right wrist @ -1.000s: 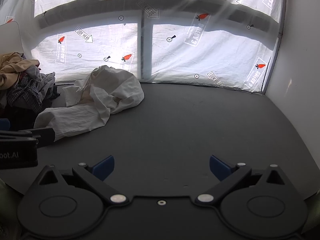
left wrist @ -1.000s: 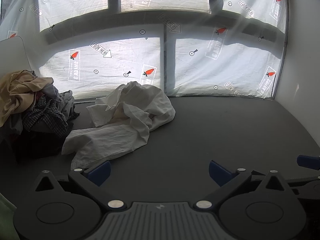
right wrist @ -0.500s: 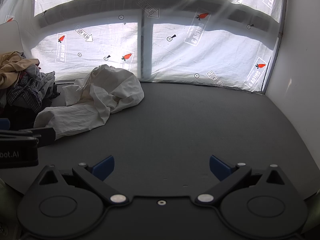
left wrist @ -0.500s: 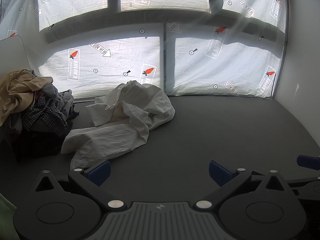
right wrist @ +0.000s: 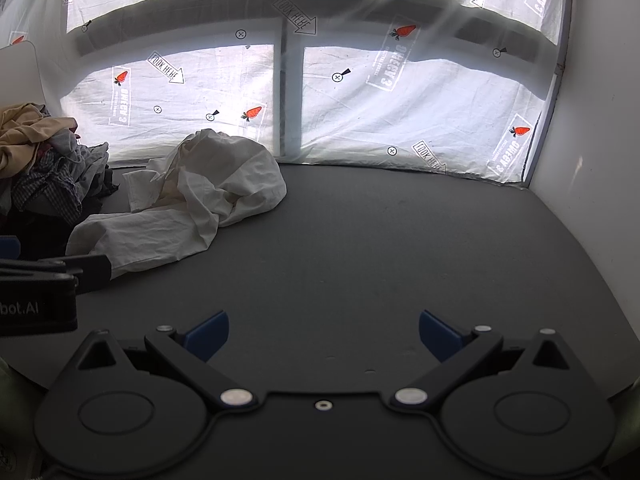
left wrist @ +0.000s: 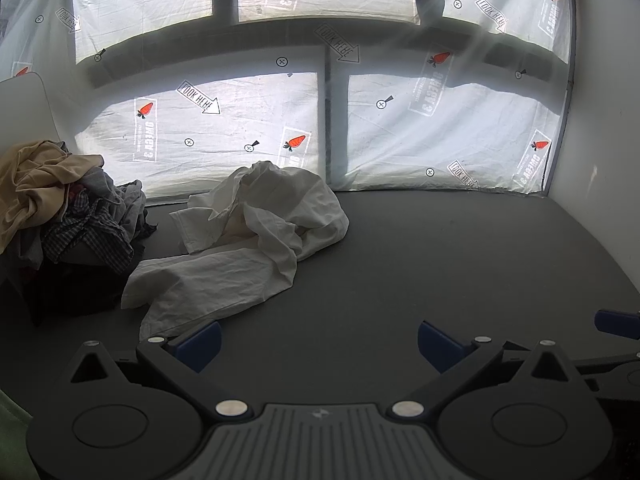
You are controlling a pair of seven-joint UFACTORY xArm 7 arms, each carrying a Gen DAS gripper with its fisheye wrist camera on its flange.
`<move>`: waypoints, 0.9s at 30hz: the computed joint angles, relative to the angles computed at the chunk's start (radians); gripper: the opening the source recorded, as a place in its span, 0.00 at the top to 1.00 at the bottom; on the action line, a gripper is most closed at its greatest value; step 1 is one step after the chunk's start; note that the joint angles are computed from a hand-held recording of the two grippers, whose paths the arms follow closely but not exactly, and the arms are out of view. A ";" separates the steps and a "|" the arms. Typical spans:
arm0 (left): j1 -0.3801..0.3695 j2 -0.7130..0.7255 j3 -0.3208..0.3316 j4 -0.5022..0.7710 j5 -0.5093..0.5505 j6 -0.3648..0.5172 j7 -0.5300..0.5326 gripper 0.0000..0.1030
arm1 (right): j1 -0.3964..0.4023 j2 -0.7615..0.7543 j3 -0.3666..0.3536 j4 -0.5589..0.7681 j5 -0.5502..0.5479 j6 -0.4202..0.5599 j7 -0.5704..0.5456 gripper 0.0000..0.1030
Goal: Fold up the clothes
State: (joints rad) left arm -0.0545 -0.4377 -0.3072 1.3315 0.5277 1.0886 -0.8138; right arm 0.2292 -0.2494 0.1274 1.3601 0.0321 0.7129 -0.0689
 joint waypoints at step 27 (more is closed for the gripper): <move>-0.046 0.113 -0.019 0.071 0.081 0.075 -0.236 0.00 | -0.028 0.070 -0.100 0.006 0.237 -0.058 -0.152 0.00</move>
